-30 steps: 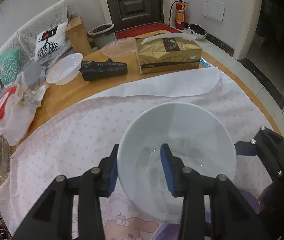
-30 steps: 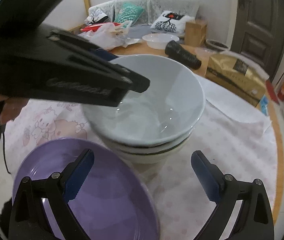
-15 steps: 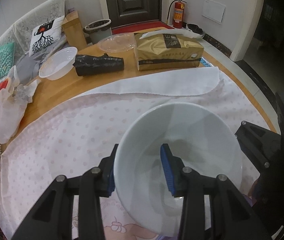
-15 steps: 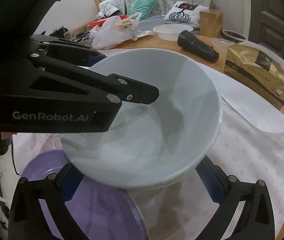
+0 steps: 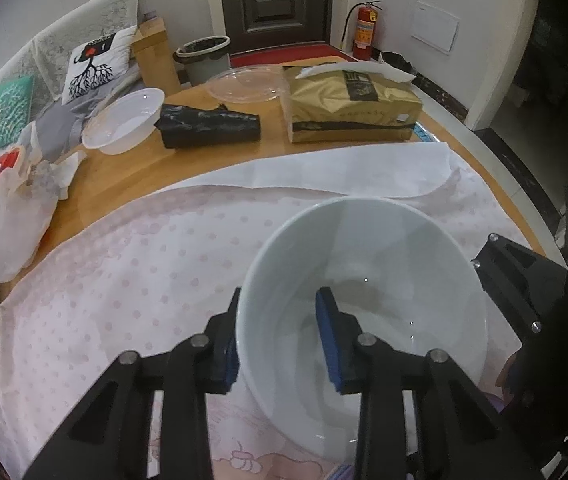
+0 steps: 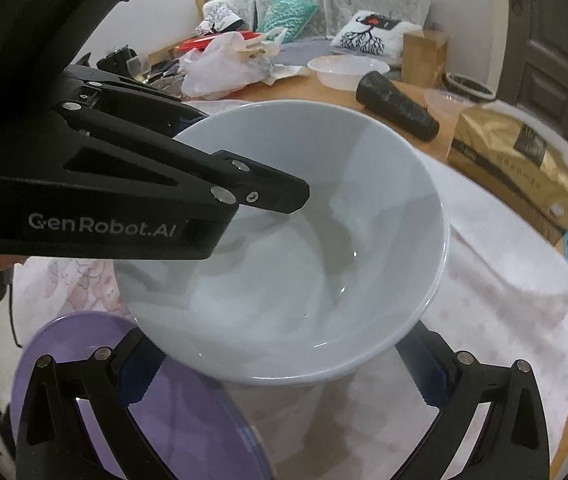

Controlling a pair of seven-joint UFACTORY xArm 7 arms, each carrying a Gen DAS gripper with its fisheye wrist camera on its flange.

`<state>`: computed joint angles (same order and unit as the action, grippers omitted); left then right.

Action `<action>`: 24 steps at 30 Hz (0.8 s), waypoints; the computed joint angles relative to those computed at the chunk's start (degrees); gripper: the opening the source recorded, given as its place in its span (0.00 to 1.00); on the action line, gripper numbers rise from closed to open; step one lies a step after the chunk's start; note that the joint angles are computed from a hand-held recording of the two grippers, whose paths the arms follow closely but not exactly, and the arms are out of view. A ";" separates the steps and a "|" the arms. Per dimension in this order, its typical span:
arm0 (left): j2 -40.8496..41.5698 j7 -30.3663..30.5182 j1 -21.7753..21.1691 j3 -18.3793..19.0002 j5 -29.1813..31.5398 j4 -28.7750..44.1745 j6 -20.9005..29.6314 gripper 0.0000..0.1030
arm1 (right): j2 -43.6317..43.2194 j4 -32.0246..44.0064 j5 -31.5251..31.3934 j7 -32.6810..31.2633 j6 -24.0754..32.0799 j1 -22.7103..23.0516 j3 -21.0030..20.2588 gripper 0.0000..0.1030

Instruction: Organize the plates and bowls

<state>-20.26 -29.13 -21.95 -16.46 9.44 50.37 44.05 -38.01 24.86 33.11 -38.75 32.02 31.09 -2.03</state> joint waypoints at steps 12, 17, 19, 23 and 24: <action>1.48 -1.42 0.22 -0.36 1.62 0.33 0.24 0.30 | 2.39 0.24 3.98 -4.73 -1.18 1.77 -2.35 0.99; 1.33 -1.06 -0.16 0.16 1.30 -0.41 -0.89 0.30 | 5.77 2.02 1.73 -3.24 -1.10 -0.23 0.65 0.99; 1.24 -0.55 -0.31 0.60 0.42 -0.68 -1.43 0.30 | 6.80 2.58 1.70 -4.05 -1.03 -0.08 0.54 0.99; 1.05 -0.10 -0.23 0.63 0.00 -1.06 -2.05 0.30 | 8.85 4.18 3.22 -5.76 1.54 -0.50 -0.26 0.99; 1.06 -0.11 -0.18 0.54 0.06 -1.06 -2.08 0.30 | 8.89 4.18 3.35 -6.05 1.49 -0.85 0.13 0.99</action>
<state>-19.20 -29.24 -22.13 -15.92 9.49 49.30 41.97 -29.12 29.04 36.46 -44.80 33.51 30.24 -1.90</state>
